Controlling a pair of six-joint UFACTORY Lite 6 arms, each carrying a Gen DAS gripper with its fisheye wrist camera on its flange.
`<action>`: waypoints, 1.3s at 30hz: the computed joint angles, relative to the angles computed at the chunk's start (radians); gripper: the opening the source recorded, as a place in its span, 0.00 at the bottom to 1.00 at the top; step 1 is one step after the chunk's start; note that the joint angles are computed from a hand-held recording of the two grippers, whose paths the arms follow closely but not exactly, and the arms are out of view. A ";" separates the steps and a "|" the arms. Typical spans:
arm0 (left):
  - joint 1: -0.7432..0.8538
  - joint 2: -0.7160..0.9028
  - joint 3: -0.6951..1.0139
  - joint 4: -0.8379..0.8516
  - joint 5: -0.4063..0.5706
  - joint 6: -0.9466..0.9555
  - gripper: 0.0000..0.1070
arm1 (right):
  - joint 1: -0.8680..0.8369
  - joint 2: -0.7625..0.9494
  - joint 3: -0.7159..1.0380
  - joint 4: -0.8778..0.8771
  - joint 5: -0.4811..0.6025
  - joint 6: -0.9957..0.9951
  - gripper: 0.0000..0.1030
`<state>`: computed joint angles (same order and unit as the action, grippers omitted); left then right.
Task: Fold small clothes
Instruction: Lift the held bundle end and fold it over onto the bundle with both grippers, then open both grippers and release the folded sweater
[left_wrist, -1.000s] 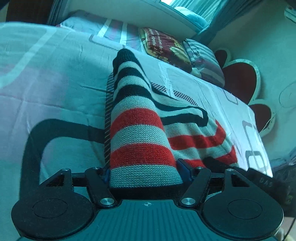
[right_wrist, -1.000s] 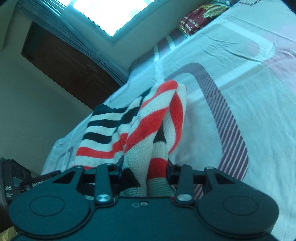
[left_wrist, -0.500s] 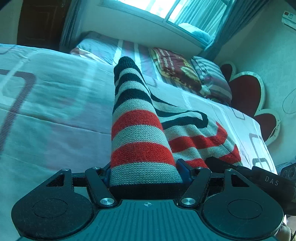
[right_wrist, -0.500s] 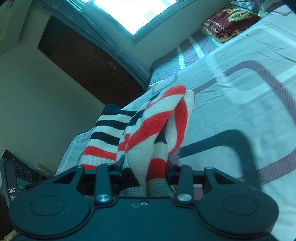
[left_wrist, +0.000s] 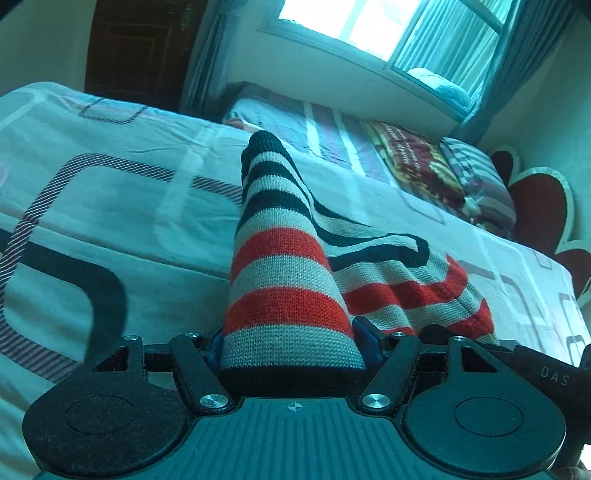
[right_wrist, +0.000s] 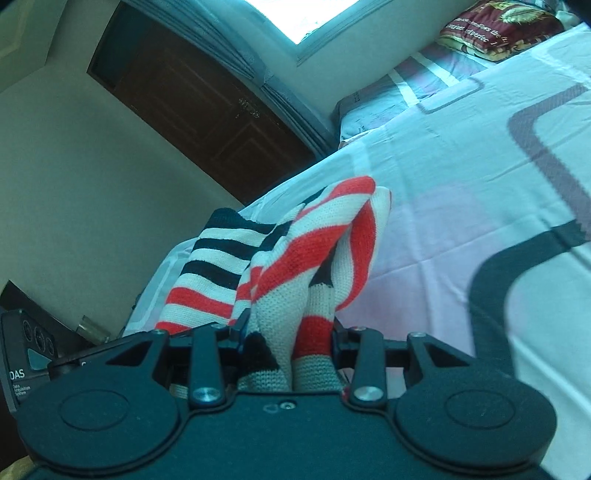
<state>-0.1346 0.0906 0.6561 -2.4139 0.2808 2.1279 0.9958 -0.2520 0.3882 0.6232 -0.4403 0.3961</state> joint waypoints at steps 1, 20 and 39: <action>0.025 0.039 0.007 -0.033 0.021 0.062 0.64 | -0.001 0.055 0.029 -0.010 -0.011 0.017 0.36; -0.057 -0.172 -0.149 -0.546 0.080 0.624 0.82 | 0.201 0.239 0.376 0.949 -0.199 -1.123 0.42; 0.010 -0.096 -0.160 -0.444 0.039 0.467 0.86 | 0.268 0.347 0.470 1.077 -0.264 -1.301 0.29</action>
